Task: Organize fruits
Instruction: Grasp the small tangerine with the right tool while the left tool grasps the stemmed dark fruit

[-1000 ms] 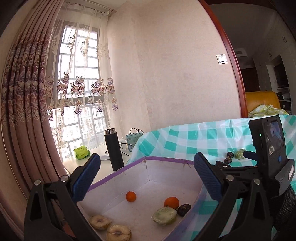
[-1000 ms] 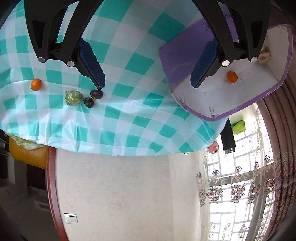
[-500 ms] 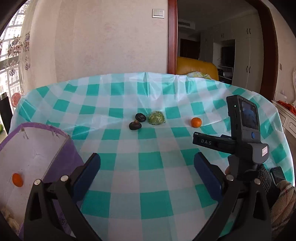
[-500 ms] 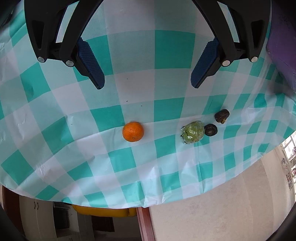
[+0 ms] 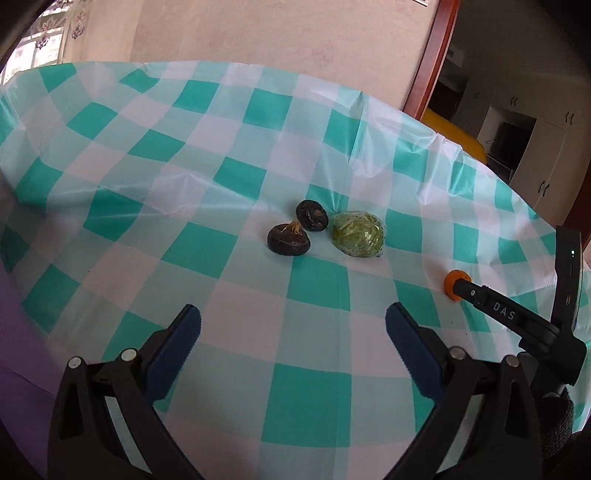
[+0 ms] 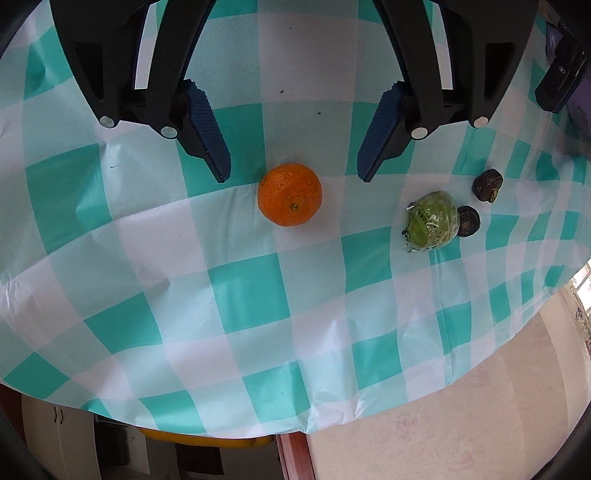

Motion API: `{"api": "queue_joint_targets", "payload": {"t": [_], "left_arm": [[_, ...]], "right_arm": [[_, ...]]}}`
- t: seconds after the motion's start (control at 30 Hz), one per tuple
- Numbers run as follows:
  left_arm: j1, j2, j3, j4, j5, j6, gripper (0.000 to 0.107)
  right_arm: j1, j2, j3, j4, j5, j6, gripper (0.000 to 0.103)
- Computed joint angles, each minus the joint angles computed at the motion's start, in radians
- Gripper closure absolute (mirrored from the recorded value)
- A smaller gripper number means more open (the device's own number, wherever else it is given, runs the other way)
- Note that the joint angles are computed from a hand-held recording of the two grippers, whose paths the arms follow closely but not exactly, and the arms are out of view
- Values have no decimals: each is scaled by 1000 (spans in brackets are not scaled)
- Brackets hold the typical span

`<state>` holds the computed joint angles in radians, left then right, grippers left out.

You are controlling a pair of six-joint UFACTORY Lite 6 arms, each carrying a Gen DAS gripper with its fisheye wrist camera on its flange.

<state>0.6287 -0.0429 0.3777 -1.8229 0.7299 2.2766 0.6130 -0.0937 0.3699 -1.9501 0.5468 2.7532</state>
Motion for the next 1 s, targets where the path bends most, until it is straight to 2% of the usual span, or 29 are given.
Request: {"api": "queue_joint_targets", "payload": {"t": [0.1,0.2,0.37,0.5,0.63,0.7,0.8,0.87,1.0], "left_arm": [[-108,72,83,-122,-80,30,7],[-203,162,189,-188,-188,18,15],[-278,264,312,-248,-265,13,20],[-363,343,412,-323,-365,46,33],[-407,425,517,-241,-445,-58,48],[-433,431,533,-278,-484,-14,48],[-489,438,551,-459,-555,178,48],[-504,436,554,-526,-569,249,50],[-509,421,546,-475,-563,201,64]], "right_arm": [[-71,66,60,-32,-39,12,41],[-87,147,144,86,-69,-117,47],[-60,209,213,238,-48,-271,47],[-37,257,266,332,-24,-381,48],[-13,298,308,366,-7,-409,50],[-9,306,316,374,-4,-415,50],[11,331,348,411,14,-441,51],[25,339,357,429,26,-453,52],[66,372,398,472,56,-487,58]]}}
